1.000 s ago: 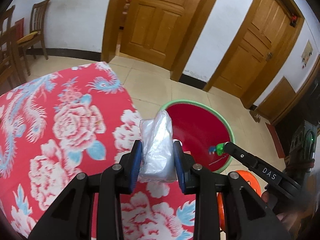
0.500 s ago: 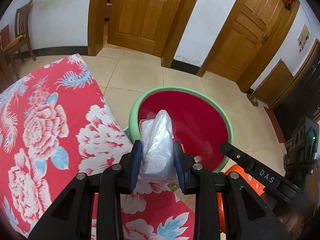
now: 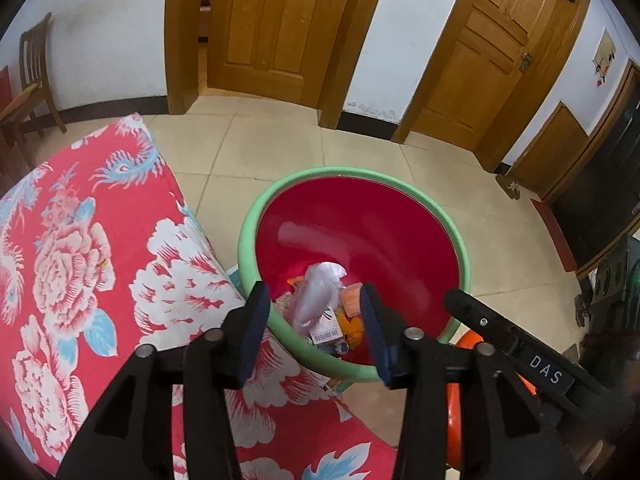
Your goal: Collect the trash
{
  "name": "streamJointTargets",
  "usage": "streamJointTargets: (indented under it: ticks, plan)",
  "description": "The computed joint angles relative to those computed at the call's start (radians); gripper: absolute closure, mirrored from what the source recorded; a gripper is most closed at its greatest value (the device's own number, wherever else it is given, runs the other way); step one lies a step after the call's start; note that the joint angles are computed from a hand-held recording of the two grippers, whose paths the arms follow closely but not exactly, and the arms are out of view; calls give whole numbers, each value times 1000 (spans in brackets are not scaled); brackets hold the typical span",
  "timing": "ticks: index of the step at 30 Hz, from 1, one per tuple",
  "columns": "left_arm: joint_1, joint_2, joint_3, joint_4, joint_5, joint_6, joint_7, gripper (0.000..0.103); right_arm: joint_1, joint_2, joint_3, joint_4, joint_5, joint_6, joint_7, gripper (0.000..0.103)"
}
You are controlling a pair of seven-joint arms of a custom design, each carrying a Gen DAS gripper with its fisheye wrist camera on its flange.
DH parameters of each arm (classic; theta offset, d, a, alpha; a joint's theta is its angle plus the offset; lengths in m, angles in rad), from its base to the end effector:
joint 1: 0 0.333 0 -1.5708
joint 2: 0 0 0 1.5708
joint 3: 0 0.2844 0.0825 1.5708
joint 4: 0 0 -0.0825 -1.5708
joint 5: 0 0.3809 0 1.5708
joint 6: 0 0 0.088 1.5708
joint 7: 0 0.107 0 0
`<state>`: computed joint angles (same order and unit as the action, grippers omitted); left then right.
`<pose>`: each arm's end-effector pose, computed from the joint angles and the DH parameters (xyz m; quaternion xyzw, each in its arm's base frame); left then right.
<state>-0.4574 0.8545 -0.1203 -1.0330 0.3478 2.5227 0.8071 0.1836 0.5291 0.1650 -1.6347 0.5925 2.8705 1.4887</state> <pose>0.6800 -0.4027 0.3857 -0.6812 0.6544 -0.2976 0.1384 0.6811 0.1948 0.3617 -0.6054 0.6967 -0.0350 0.3833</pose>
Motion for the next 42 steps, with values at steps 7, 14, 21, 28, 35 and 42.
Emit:
streamJointTargets:
  ticks: [7, 14, 21, 28, 35, 42]
  plan:
    - [-9, -85, 26, -116, 39, 17, -76, 48, -1, -25, 8, -26, 9, -2, -17, 65]
    - [-10, -238, 53, -338, 144, 67, -233, 38, 9, -66, 15, -66, 21, 10, -61, 50]
    - [2, -383, 53, -523, 256, 67, -394, 30, 30, -107, 28, -108, 29, 15, -111, 38]
    - [30, -525, 35, -694, 389, 56, -566, 21, 55, -139, 41, -136, 47, 23, -164, 26]
    - [83, -646, -9, -835, 480, 7, -703, 20, 100, -170, 37, -169, 35, 38, -181, 18]
    - [133, -758, -56, -964, 539, -53, -803, 18, 132, -189, 44, -187, 19, 41, -196, 16]
